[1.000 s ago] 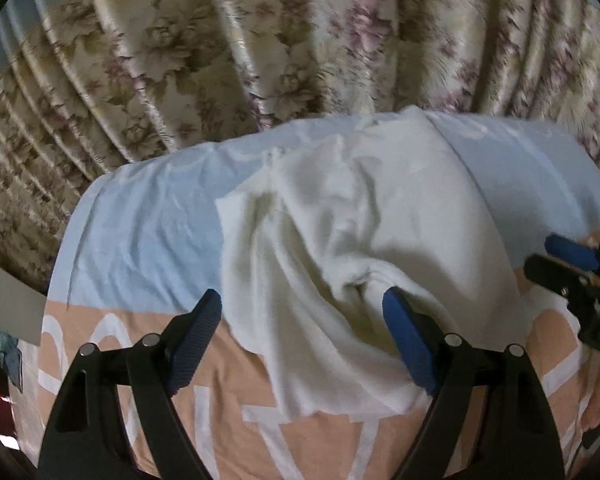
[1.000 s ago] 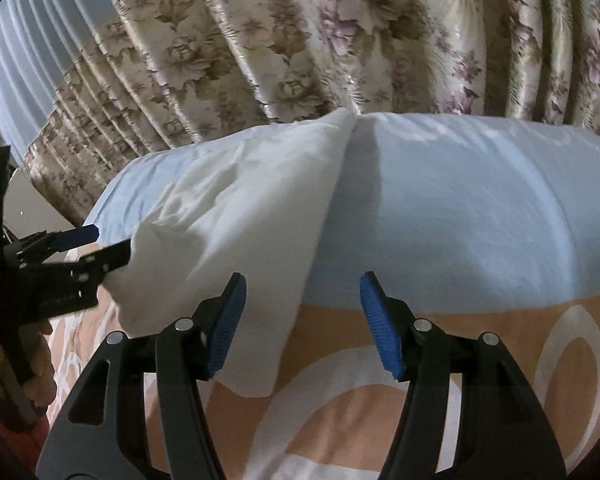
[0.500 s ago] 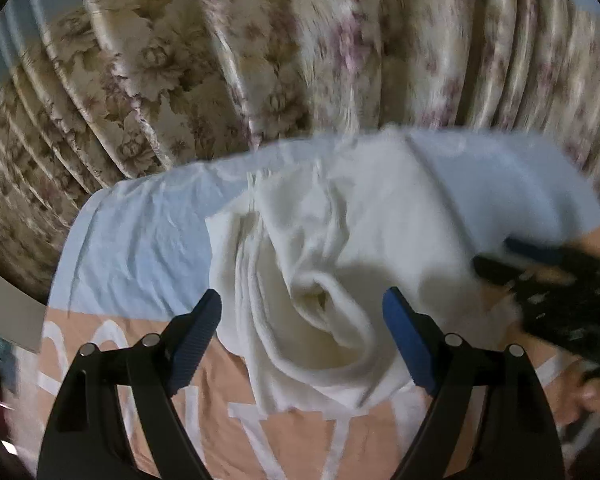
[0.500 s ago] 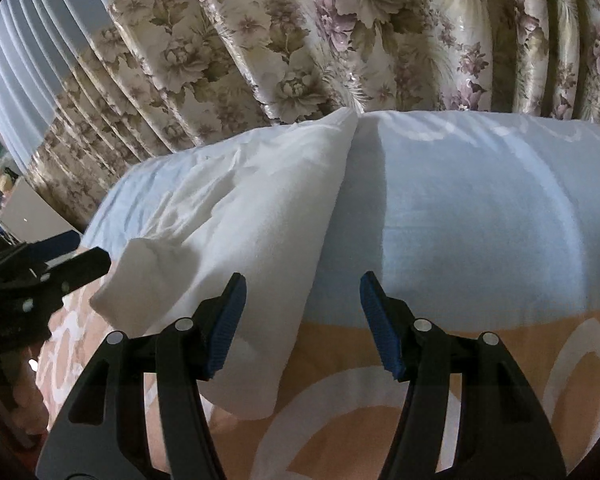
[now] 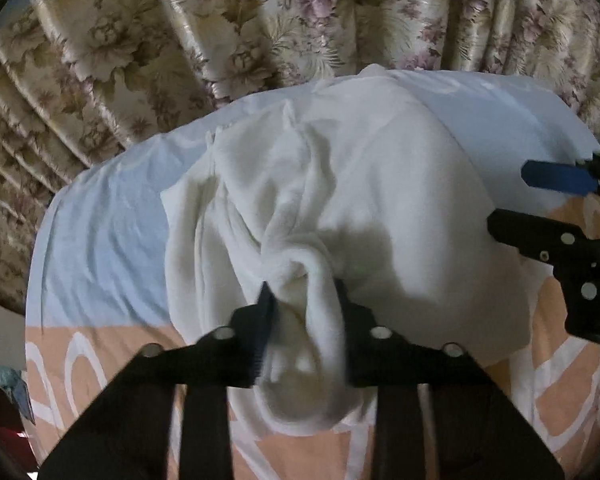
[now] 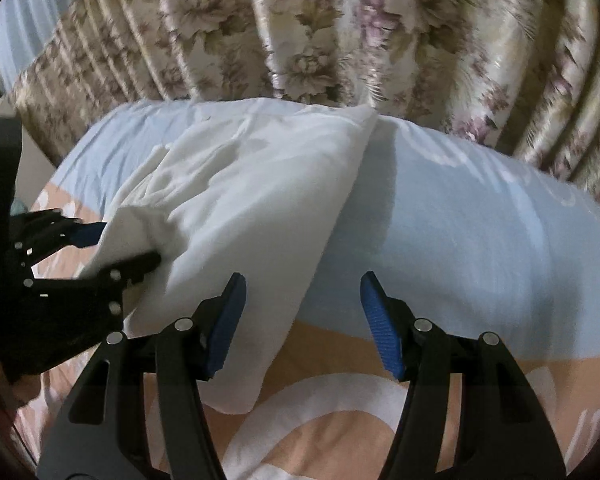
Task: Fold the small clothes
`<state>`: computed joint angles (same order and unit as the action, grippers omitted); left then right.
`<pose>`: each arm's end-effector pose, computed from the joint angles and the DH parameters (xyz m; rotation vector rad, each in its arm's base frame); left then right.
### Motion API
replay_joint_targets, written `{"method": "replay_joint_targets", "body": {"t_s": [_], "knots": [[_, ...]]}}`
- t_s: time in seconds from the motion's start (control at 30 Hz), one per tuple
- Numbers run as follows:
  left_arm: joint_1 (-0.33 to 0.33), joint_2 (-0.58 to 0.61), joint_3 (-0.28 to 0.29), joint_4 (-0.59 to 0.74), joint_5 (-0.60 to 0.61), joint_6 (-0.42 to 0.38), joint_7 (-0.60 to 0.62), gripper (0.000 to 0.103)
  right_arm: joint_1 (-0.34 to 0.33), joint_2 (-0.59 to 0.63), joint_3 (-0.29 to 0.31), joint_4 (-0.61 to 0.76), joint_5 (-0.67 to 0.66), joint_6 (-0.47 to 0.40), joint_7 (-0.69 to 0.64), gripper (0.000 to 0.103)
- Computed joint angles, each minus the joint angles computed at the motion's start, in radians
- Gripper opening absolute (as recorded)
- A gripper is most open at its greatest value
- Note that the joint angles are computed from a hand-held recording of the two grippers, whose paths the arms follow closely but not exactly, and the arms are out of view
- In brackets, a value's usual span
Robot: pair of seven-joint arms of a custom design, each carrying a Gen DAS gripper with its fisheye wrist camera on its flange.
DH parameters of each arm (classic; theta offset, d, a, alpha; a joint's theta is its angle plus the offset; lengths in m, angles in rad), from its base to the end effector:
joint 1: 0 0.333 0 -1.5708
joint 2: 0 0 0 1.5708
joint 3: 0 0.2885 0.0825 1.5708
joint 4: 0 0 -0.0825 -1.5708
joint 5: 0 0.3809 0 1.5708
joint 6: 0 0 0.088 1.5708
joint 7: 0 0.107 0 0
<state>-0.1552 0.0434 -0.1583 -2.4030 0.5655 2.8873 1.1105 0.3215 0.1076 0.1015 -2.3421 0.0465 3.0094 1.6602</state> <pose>0.4856 -0.1903 0.3135 -1.5350 2.2396 -0.4096 0.5038 0.2228 0.3266 -2.0991 1.5714 -0.3465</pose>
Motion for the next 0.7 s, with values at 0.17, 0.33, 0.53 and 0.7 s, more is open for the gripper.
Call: {"method": "replay_joint_targets", "body": {"t_s": [0.17, 0.33, 0.53, 0.7], "knots": [[0.015, -0.024, 0.005, -0.027, -0.047, 0.042, 0.04, 0.016, 0.021, 0.012, -0.02, 0.026, -0.075, -0.014, 0.041, 0.061], [0.044, -0.086, -0.003, -0.074, -0.048, 0.039, 0.066, 0.016, 0.038, 0.019, -0.034, 0.038, -0.147, -0.022, 0.093, 0.061], [0.081, -0.088, -0.011, -0.103, -0.011, 0.056, 0.019, 0.017, 0.043, 0.04, -0.022, 0.059, -0.161, -0.034, 0.099, 0.061], [0.101, -0.083, -0.017, -0.109, 0.126, 0.079, -0.119, 0.02, 0.06, 0.055, -0.043, 0.068, -0.219, -0.041, 0.159, 0.061]]}}
